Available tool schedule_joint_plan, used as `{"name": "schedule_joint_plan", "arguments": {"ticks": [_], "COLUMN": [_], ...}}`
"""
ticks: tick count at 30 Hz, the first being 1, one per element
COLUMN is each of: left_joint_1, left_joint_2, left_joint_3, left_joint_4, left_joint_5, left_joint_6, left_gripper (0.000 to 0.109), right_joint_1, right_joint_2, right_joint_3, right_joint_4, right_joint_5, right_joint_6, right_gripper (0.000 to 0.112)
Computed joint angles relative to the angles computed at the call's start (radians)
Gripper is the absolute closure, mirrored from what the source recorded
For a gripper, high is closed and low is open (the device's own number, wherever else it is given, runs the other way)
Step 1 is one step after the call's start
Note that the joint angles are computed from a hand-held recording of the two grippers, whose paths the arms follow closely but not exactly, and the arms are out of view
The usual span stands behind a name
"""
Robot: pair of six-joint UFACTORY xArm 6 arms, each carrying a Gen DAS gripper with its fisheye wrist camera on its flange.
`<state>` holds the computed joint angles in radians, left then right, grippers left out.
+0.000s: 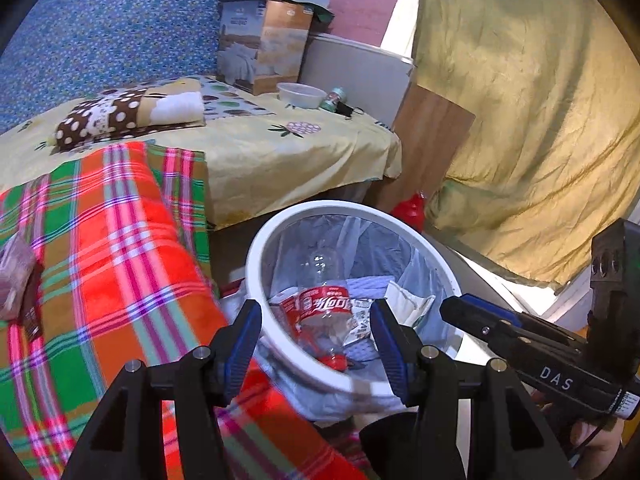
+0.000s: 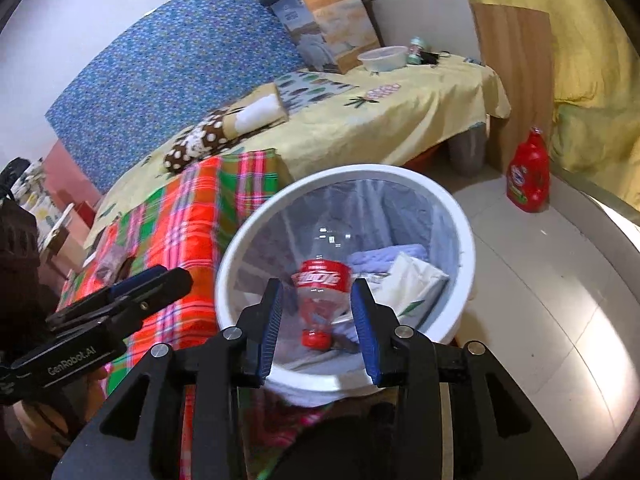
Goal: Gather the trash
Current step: 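Move both open tools back toward the milk carton and brown wrapper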
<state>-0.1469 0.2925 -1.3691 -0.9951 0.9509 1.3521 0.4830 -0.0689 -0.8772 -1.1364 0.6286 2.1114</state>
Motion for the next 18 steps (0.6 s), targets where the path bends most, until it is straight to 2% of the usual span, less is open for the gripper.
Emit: {"name": "schedule_joint_plan", "arguments": {"ticks": [18], "left_joint_1": [0.131], "left_joint_2": [-0.040], "left_joint_3": [0.045], "left_joint_4": [-0.005], "left_joint_5": [-0.029], "left_joint_6": [-0.012], "left_gripper": [0.052], "right_joint_1": [0.044], "right_joint_2": [0.119], "right_joint_3": [-0.138], "right_joint_4": [-0.068], "right_joint_5": [-0.084], "right_joint_6": [-0.058], "right_gripper": [0.075]}}
